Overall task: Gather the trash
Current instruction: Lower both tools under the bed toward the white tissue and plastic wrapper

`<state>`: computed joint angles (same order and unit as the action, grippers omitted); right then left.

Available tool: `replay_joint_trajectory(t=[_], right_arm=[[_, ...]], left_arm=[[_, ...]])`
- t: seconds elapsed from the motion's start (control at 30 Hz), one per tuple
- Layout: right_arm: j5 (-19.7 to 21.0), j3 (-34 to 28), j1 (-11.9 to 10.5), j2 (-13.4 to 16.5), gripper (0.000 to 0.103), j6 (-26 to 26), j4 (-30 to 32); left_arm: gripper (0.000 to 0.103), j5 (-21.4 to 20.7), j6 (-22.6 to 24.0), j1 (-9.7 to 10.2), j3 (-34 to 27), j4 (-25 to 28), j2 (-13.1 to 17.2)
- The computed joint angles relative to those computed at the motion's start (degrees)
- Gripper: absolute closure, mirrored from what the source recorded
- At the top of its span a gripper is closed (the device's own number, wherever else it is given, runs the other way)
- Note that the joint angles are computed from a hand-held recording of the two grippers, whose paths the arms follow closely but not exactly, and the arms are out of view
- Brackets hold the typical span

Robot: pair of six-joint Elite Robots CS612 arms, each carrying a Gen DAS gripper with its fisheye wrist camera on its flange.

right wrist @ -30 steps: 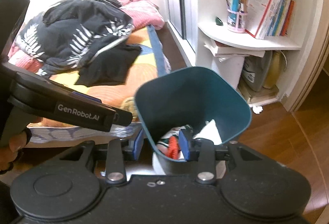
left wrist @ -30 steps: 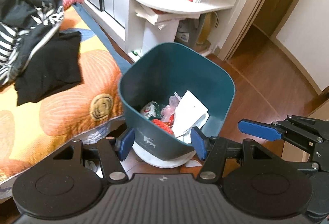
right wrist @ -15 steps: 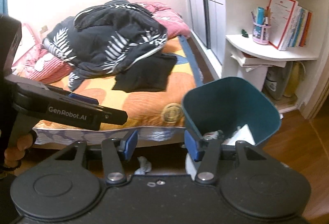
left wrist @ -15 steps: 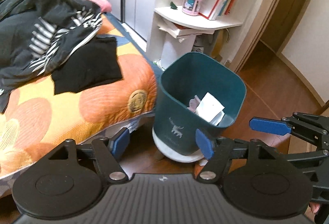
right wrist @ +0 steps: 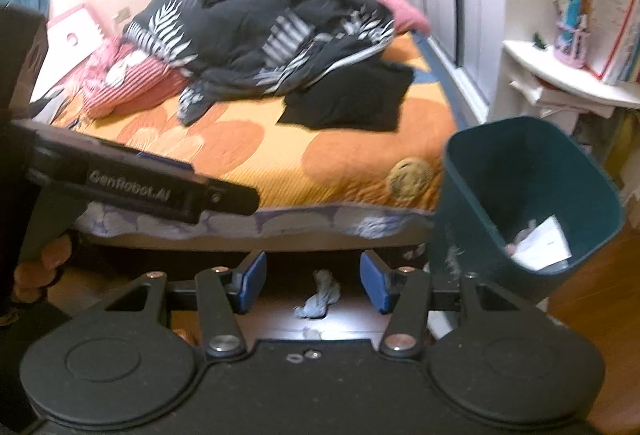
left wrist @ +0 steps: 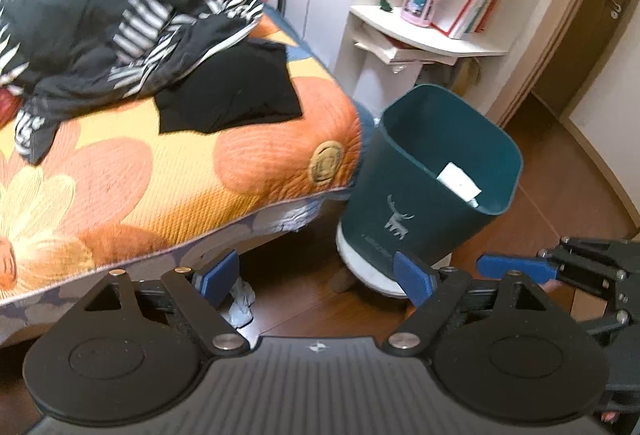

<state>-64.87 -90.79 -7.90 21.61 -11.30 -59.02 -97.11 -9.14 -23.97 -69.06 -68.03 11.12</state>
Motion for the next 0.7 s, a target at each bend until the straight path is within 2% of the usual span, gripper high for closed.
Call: replay_joint_trajectory(t=[0.13,0.43,0.57,0.7], right_arm=[[0.3,0.2,1.2,1.4,0.050,0.2,1.1],[-2.2,2.2,3.5,5.0,0.049,-1.1,4.2],[-3.2,5.3,4.3,4.9,0.049,-8.1,9.3],[-6.0,7.6,5.6,5.5,0.049,-15.3,11.4]], left_arm=[[0.006,-0.7,-2.4,1.25,-0.3,0.5,1.6],[0.006,2.5,-4.9,3.70,1.9,2.3,4.9],[0.006,2.6,-4.7,4.26,3.6,2.5,6.3],[0.006,1.8,-3.0,4.44,5.9,2.5,7.4]])
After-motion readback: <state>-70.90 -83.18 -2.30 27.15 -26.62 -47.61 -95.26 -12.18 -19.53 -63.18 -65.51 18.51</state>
